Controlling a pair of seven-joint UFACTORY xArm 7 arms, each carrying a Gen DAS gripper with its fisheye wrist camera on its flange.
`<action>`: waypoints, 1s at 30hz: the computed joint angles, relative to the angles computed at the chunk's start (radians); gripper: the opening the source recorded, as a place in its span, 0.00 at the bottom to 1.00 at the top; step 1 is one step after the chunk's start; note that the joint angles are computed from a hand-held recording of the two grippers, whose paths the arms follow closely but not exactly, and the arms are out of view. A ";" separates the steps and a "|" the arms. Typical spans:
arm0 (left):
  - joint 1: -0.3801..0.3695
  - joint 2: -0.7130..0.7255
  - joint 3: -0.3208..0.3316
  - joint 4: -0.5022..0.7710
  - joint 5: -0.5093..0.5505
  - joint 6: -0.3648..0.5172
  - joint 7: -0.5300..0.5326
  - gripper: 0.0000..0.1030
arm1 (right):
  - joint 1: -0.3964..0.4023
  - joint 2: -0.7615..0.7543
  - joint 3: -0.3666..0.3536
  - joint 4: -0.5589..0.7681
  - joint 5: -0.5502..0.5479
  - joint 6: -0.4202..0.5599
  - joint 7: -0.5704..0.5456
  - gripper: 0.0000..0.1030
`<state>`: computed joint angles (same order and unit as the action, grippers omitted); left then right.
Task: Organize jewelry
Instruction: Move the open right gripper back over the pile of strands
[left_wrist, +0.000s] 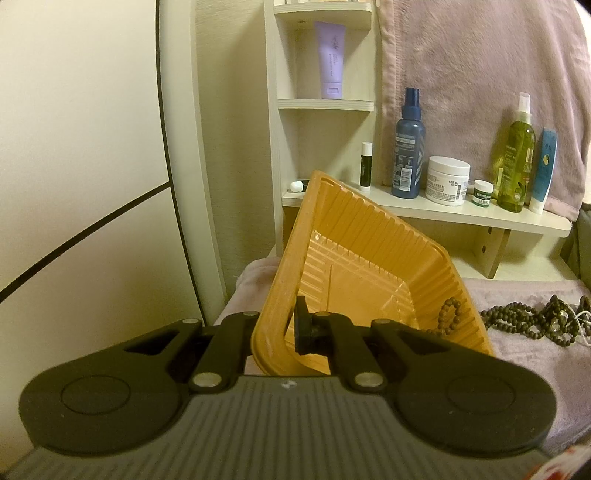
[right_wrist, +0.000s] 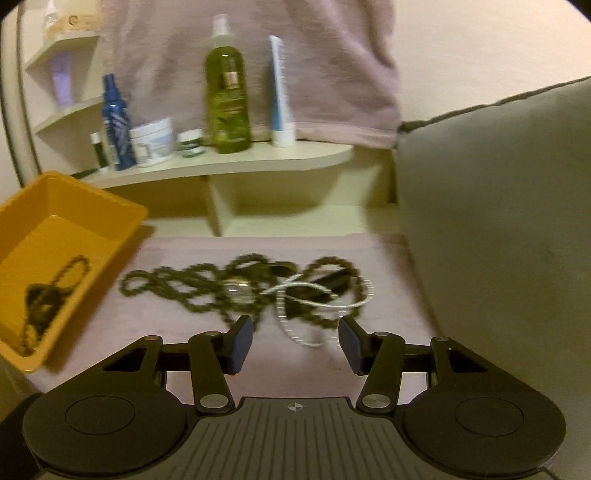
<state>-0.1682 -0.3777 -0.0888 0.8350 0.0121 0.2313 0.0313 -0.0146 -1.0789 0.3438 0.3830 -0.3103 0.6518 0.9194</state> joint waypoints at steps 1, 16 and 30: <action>0.000 0.000 0.000 0.000 0.000 0.000 0.000 0.06 | -0.002 -0.008 -0.005 -0.004 -0.003 0.002 -0.003 0.51; 0.009 0.002 -0.008 0.003 0.019 0.004 -0.014 0.06 | -0.111 0.052 -0.027 -0.037 -0.036 -0.106 0.010 0.29; 0.010 0.007 -0.005 0.010 0.020 0.010 -0.010 0.06 | -0.178 0.135 -0.066 -0.043 0.042 -0.190 0.176 0.15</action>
